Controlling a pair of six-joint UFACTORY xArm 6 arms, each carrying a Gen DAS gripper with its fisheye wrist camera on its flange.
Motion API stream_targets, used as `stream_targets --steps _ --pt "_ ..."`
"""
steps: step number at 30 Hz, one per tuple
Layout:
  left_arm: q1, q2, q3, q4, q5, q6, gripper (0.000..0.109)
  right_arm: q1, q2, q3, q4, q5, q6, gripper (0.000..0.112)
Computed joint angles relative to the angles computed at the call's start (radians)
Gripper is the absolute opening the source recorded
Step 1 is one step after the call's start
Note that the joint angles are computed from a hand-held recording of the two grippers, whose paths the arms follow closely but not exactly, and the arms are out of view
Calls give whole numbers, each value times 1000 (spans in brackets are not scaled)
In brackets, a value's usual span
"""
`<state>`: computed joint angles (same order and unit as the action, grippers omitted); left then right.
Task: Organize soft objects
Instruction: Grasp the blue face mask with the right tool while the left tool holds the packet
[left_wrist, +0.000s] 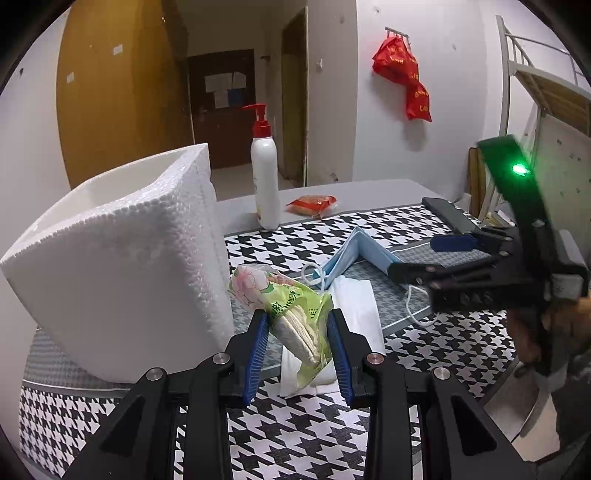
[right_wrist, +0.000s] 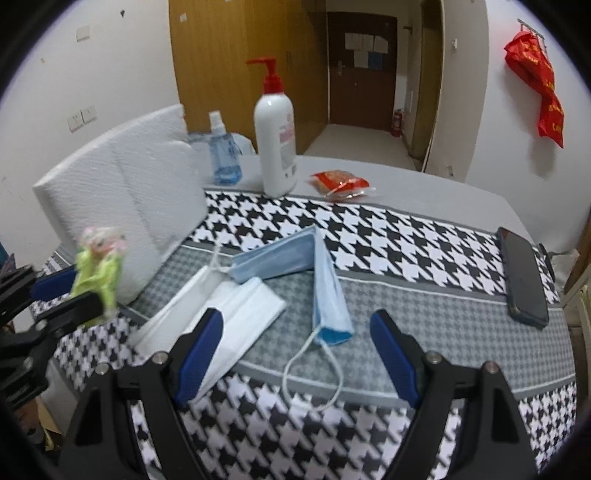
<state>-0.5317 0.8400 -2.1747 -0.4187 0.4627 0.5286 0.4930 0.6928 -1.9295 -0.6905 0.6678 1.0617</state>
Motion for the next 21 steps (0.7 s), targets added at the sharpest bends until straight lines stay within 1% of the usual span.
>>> stream_targets --steps 3,4,5,6,8,10,13,15,18,20,21 --pt "4 6 -8 12 5 -12 35 -15 40 -57 38 32 -34 85" --pt "5 11 -15 15 9 -17 35 -19 56 -78 55 44 -51 81" --pt "6 17 -24 17 15 -19 35 -23 76 -105 81 60 -76 74" --pt "6 20 -30 20 19 -20 35 -30 100 -136 126 73 -112 72" --pt "4 31 -49 19 28 -16 35 -36 129 -173 171 87 -144 62" --pt "3 38 -59 20 35 -14 35 -39 156 -211 193 106 -170 59" --pt "4 56 -88 30 53 -22 35 -40 184 -251 212 127 -189 57" --pt "6 63 -100 20 59 -18 35 -41 210 -294 223 156 -204 53" --pt "7 57 -87 17 50 -12 35 -45 233 -330 257 182 -218 42" --pt "8 56 -85 12 46 -9 35 -43 249 -355 247 203 -213 30" --pt "9 52 -79 12 43 -10 35 -44 247 -351 255 201 -216 28"
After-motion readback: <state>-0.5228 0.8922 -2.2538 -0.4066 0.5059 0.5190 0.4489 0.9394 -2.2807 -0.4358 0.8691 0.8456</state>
